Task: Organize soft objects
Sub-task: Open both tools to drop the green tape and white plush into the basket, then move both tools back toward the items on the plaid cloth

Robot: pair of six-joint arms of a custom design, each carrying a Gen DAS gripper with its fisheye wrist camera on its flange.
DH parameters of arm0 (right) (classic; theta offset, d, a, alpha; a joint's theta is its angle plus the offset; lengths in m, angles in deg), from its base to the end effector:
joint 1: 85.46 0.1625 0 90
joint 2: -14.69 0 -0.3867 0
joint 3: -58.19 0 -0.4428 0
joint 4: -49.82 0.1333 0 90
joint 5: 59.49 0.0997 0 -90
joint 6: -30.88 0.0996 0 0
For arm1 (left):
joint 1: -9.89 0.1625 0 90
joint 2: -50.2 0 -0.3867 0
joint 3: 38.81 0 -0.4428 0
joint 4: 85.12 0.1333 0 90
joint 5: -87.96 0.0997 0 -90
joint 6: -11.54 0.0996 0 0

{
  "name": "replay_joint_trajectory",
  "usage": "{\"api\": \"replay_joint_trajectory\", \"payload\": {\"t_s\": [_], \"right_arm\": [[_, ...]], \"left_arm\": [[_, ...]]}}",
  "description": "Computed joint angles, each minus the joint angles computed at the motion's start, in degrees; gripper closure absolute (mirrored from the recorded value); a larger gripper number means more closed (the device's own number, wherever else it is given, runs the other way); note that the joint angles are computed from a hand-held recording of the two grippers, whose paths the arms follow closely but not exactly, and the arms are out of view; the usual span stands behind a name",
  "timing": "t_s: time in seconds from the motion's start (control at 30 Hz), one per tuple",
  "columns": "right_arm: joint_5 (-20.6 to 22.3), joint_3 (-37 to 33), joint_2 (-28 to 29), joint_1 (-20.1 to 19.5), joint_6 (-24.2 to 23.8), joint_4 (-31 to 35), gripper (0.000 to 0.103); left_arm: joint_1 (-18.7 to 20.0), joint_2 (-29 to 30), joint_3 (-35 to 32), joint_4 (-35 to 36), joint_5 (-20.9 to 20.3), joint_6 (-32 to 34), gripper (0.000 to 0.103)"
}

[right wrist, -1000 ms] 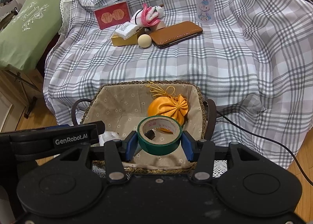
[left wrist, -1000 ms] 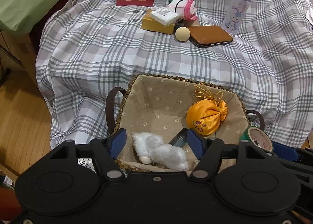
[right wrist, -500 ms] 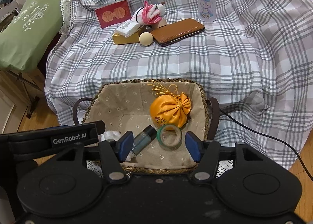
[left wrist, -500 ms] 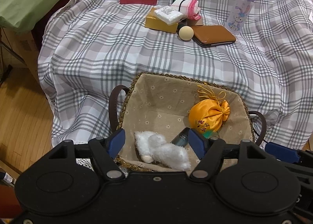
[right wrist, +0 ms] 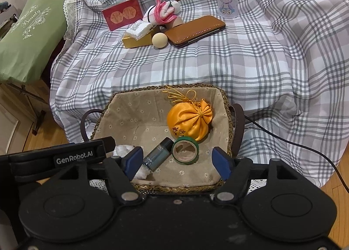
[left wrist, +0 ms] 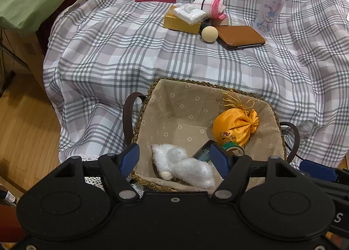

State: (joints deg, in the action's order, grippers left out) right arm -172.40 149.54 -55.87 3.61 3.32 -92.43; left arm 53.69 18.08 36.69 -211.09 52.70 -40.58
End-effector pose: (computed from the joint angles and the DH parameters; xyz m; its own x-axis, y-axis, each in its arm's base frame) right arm 0.0835 -0.6770 0.3438 -0.8200 -0.2013 0.5359 -0.4123 0.8570 -0.3090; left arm -0.3861 -0.6676 -0.0059 -0.7636 -0.2412 -0.5990 0.1841 0.8078 -0.5599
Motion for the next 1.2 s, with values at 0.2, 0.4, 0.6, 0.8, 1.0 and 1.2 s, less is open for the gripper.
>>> {"api": "replay_joint_trajectory", "payload": {"t_s": [0.2, 0.4, 0.6, 0.8, 1.0, 1.2], "right_arm": [[0.01, -0.09, 0.13, -0.02, 0.15, -0.03, 0.03], [-0.03, -0.03, 0.16, -0.03, -0.04, -0.52, 0.027], [-0.12, 0.13, 0.18, 0.17, -0.55, -1.56, 0.026], [-0.02, 1.15, -0.05, 0.62, -2.39, -5.54, 0.025], [1.58, 3.47, -0.69, 1.31, -6.57, -17.33, 0.015], [6.66, 6.81, -1.55, 1.92, -10.1, -36.36, 0.0]], "left_arm": [[0.14, -0.08, -0.06, 0.53, -0.39, -0.29, 0.036], [0.16, -0.07, -0.15, 0.65, -0.48, -0.29, 0.036], [0.02, 0.09, -0.37, 0.46, 0.14, -0.05, 0.036], [-0.43, -0.42, 0.75, -2.42, 2.07, 1.54, 0.036], [-2.59, -0.23, 3.01, -10.5, 10.79, 5.6, 0.019], [-5.7, 3.23, 3.77, -32.33, 21.82, 22.89, 0.003]]}}
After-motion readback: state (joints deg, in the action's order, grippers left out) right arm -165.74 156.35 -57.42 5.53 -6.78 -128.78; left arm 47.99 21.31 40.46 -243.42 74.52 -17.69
